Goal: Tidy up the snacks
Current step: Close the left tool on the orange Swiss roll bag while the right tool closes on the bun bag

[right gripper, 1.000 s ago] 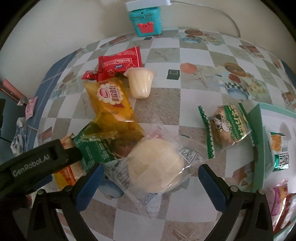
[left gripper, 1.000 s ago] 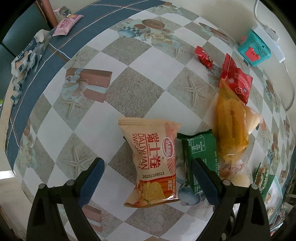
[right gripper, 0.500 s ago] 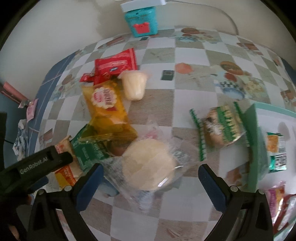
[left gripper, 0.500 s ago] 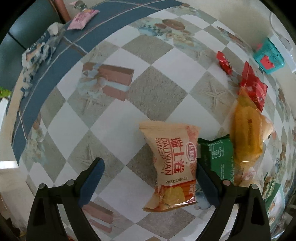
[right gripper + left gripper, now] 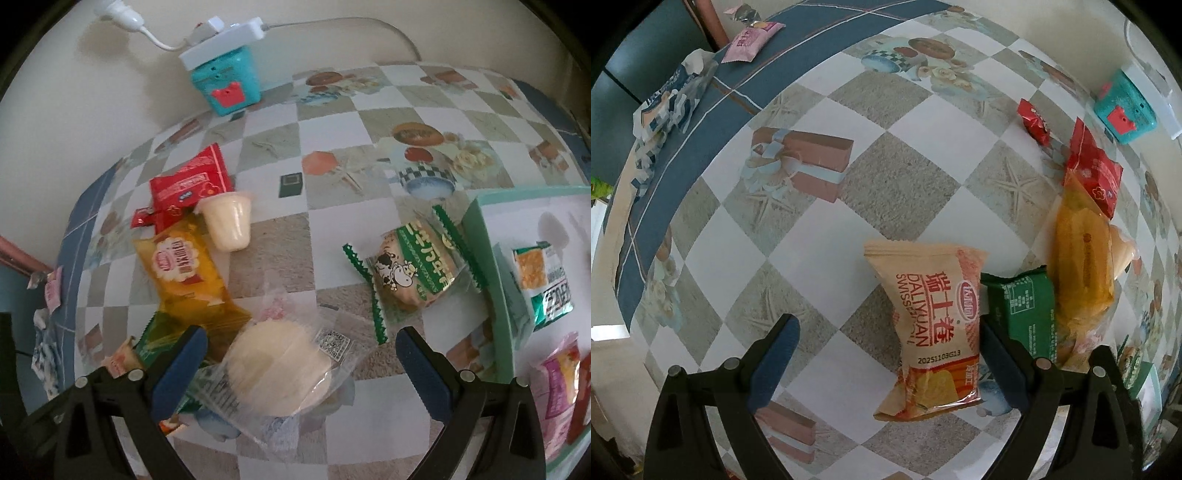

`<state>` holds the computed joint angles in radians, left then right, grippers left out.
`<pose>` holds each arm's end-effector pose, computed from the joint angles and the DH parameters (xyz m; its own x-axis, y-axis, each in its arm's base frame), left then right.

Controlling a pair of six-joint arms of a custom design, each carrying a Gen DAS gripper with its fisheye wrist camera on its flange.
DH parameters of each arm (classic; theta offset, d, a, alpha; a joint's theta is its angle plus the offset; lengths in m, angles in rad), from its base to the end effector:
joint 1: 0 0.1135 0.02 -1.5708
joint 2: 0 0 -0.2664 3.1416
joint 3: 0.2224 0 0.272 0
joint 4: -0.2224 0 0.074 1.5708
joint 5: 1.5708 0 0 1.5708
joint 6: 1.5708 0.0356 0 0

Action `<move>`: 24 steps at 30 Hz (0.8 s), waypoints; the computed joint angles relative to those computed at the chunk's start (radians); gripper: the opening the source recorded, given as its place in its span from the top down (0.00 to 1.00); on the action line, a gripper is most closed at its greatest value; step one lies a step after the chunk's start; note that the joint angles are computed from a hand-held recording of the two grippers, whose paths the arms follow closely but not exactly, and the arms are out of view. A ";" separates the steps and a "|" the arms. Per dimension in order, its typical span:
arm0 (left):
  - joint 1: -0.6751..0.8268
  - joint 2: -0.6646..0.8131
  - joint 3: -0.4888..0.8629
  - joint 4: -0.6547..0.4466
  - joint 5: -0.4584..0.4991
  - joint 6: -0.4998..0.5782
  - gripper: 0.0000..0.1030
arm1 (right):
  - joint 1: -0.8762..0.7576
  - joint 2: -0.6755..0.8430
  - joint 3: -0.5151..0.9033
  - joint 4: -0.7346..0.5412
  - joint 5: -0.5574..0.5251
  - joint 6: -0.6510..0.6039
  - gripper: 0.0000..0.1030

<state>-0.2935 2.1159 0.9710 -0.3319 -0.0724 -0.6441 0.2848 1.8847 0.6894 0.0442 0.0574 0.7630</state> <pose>0.3192 -0.0938 0.0155 -0.9314 -0.3441 -0.1183 -0.3467 0.9380 0.0012 0.2885 0.0823 0.0420 -0.8118 0.4813 -0.3307 0.4192 0.8746 0.2437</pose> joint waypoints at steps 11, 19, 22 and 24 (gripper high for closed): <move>-0.032 0.023 0.023 -0.015 0.016 -0.014 0.07 | 0.011 -0.021 -0.003 -0.120 -0.001 -0.056 0.00; -0.068 0.036 0.034 -0.003 0.024 -0.025 0.14 | 0.034 -0.055 -0.047 -0.106 -0.011 -0.068 0.20; -0.076 0.048 0.049 -0.008 0.034 -0.032 0.29 | 0.055 -0.054 -0.046 -0.106 -0.009 -0.074 0.36; -0.080 0.053 0.052 -0.004 0.040 -0.030 0.41 | 0.072 -0.052 -0.041 -0.112 -0.003 -0.070 0.41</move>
